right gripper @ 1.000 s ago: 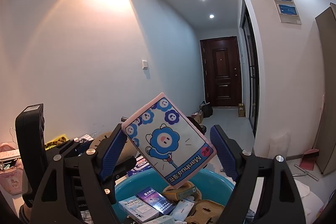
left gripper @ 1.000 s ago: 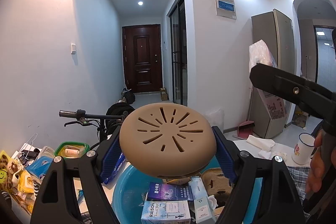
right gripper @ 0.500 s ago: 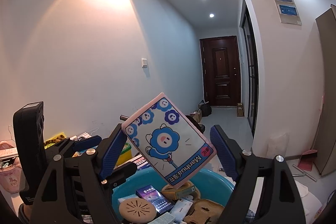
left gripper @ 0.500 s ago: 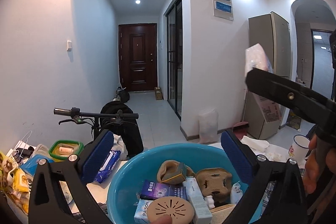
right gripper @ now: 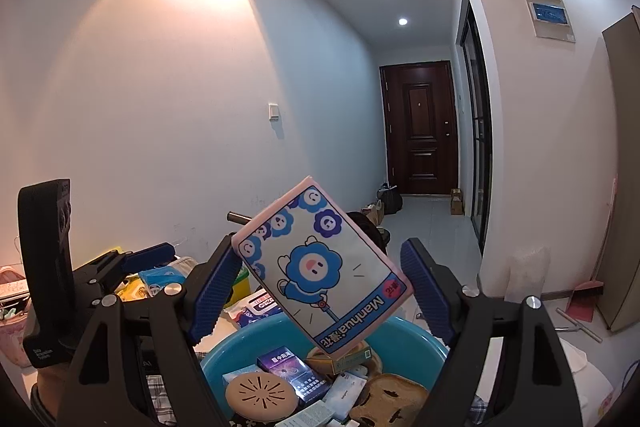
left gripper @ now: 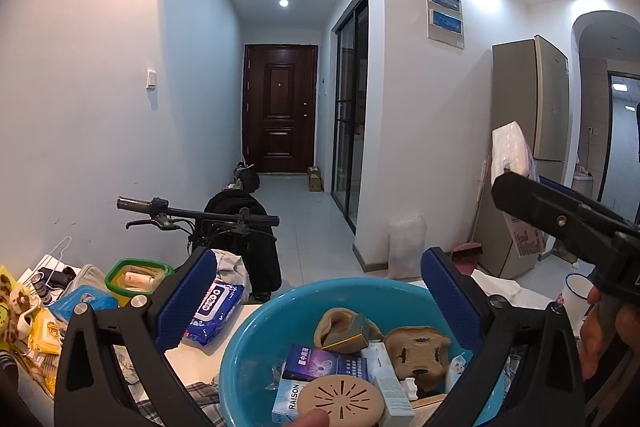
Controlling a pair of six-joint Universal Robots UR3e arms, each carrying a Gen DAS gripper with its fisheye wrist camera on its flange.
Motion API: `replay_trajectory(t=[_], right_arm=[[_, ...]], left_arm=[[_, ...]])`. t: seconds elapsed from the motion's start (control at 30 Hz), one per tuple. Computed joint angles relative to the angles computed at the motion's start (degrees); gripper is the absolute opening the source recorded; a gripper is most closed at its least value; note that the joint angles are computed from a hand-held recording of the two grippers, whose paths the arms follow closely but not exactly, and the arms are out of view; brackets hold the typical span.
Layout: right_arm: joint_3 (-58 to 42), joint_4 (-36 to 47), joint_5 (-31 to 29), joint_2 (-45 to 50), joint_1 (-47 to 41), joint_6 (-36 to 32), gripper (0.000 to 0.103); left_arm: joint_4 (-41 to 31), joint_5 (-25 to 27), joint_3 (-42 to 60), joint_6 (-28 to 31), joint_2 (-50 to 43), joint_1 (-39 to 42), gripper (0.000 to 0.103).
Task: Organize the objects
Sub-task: 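Open the right tool to drop the Manhua box into the basin, then swing the right tool back over the pile toward the white soft package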
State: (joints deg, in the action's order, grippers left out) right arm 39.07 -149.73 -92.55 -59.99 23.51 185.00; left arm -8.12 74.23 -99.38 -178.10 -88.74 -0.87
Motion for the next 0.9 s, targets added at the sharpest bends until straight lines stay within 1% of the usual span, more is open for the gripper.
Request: replay_trajectory(t=[0.03, 0.07, 0.17, 0.4, 0.57, 0.7, 0.9], right_arm=[[0.2, -0.1, 0.4, -0.1, -0.2, 0.4, 0.09], [0.5, 0.0, 1.0, -0.3, -0.5, 1.1, 0.103], [0.1, 1.0, 0.8, -0.2, -0.8, 2.8, 0.103], [-4.6, 4.9, -1.2, 2.1, 0.0, 2.7, 0.103], [-5.2, 5.2, -2.2, 2.5, 1.3, 1.2, 0.103], [-8.4, 6.8, -4.8, 4.3, 3.0, -0.6, 0.103], [-8.1, 5.0, -6.3, 3.3, 5.4, -3.3, 0.103]], left_arm=[[0.0, 0.0, -0.1, 0.0, 0.1, 0.1, 0.103], [0.1, -0.1, -0.2, -0.1, 0.1, 0.2, 0.103], [-0.1, -0.6, -0.4, -0.1, 0.4, 0.5, 0.103], [-0.3, -1.3, -0.8, 0.1, 1.3, 1.0, 0.103], [0.2, -2.1, -1.4, 0.0, 2.6, 1.7, 0.103], [0.0, -2.3, -1.6, 0.1, 3.0, 1.8, 0.103], [-0.9, -2.9, -1.9, 0.7, 4.3, 1.9, 0.103]])
